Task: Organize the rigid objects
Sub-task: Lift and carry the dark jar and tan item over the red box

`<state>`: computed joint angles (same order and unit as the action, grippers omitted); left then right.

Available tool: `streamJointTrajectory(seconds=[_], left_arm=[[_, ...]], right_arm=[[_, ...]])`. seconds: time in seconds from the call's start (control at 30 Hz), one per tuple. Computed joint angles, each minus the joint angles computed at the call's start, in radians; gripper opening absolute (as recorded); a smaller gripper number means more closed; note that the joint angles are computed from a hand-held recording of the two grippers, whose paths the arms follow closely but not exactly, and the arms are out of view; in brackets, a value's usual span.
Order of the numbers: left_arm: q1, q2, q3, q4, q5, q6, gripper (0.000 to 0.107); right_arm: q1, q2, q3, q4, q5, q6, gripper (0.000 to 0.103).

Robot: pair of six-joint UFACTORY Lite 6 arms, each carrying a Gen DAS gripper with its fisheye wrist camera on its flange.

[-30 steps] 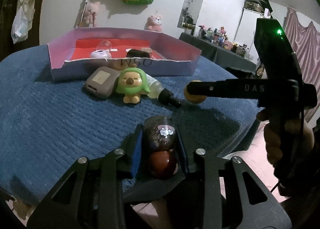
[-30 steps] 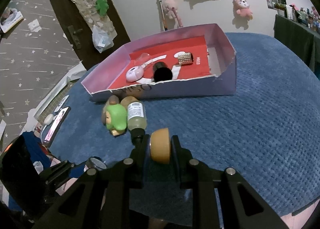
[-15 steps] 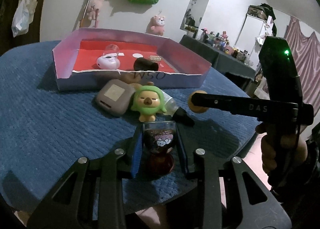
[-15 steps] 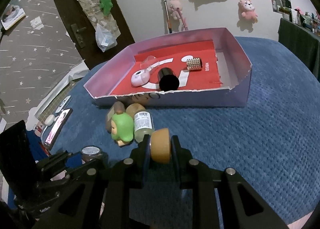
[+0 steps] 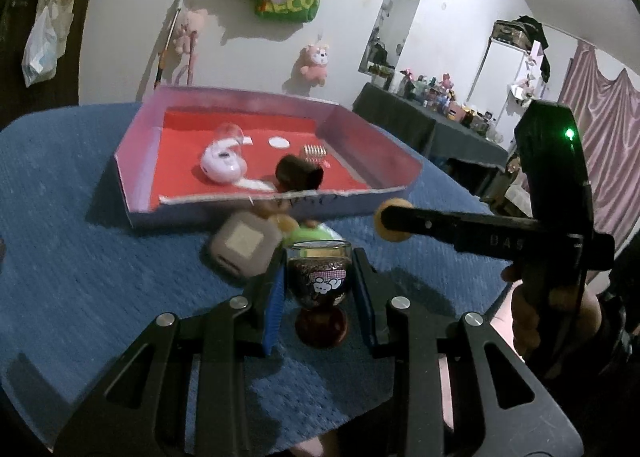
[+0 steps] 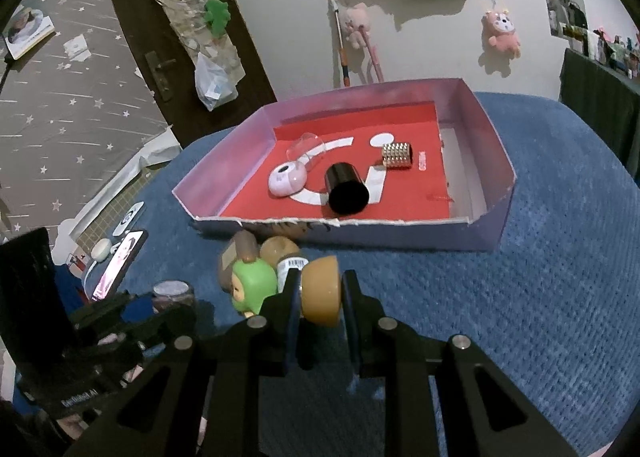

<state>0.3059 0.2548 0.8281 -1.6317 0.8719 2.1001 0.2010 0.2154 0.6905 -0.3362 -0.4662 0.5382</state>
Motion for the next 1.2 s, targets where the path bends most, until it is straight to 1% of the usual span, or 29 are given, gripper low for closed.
streamJointTrajectory(seconds=[0.27, 0.53, 0.83, 1.2], left_arm=[[-0.009, 0.022, 0.099, 0.015, -0.014, -0.047, 0.029], [-0.05, 0.073, 0.206, 0.018, -0.05, -0.101, 0.029], [-0.088, 0.2, 0.413, 0.067, -0.087, -0.22, 0.029], [-0.134, 0.378, 0.662, 0.215, -0.145, -0.427, 0.029]], right_arm=[[0.009, -0.003, 0.034, 0.006, 0.025, -0.01, 0.022], [0.004, 0.023, 0.111, -0.052, 0.06, 0.032, 0.022], [-0.007, 0.1, 0.259, -0.177, 0.119, 0.13, 0.022], [-0.025, 0.25, 0.452, -0.427, 0.17, 0.371, 0.022]])
